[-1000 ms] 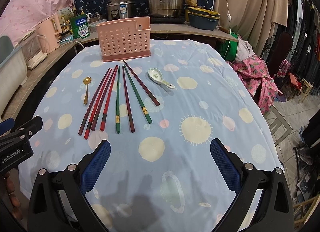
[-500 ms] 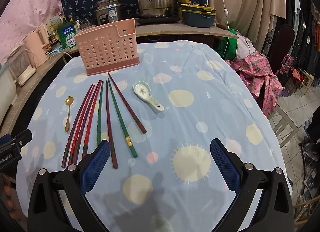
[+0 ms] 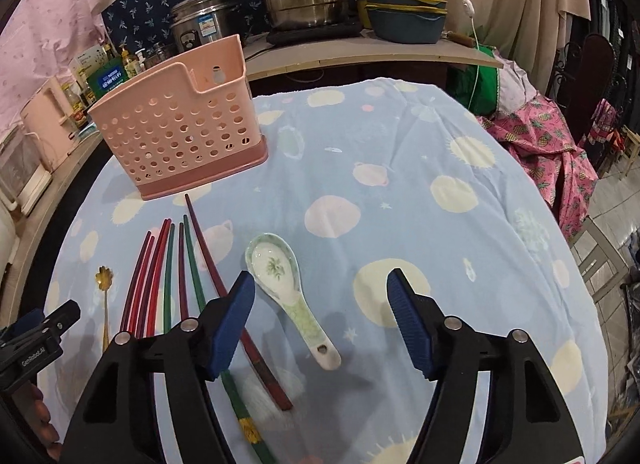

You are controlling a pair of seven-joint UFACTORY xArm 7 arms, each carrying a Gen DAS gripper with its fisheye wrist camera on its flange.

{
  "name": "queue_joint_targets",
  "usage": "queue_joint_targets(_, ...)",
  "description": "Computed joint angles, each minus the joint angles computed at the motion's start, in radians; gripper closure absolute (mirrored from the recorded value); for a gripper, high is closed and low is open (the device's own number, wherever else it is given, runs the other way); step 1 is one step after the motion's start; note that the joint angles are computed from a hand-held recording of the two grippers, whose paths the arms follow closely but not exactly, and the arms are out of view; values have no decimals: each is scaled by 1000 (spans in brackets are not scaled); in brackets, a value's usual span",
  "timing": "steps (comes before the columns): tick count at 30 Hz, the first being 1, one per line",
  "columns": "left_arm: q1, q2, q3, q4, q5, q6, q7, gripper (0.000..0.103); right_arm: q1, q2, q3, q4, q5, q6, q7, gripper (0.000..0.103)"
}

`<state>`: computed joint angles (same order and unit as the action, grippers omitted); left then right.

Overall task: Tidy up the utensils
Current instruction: 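Grasp the gold spoon with the left tool while the right tool grasps the white ceramic spoon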

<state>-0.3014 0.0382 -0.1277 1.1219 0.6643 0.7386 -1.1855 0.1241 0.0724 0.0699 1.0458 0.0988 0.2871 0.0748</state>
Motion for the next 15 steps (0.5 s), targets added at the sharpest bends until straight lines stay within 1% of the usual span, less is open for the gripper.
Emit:
queue_joint_targets(2, 4, 21, 4, 10, -14, -12, 17, 19, 3, 42, 4, 35, 1, 12, -5, 48)
queue_joint_targets(4, 5, 36, 10, 12, -29, -23, 29, 21, 3, 71, 10, 57, 11, 22, -14, 52)
queue_joint_targets(6, 4, 47, 15, 8, -49, -39, 45, 26, 2, 91, 15, 71, 21, 35, -23, 56)
queue_joint_targets(7, 4, 50, 17, 5, -59, -46, 54, 31, 2, 96, 18, 72, 27, 39, -27, 59)
queue_joint_targets(8, 5, 52, 19, 0, -70, -53, 62, 34, 0, 100, 21, 71, 35, 41, -36, 63)
queue_joint_targets(10, 5, 52, 21, -15, -97, -71, 80, 37, -6, 103, 31, 64, 63, 44, -60, 67)
queue_joint_targets(13, -2, 38, 22, -39, -79, -84, 73, 39, -14, 96, 42, 46, 113, 47, -92, 77)
queue_joint_targets(15, -5, 24, 18, -61, -76, -97, 74, 41, -20, 84, 50, 24, 156, 39, -122, 77)
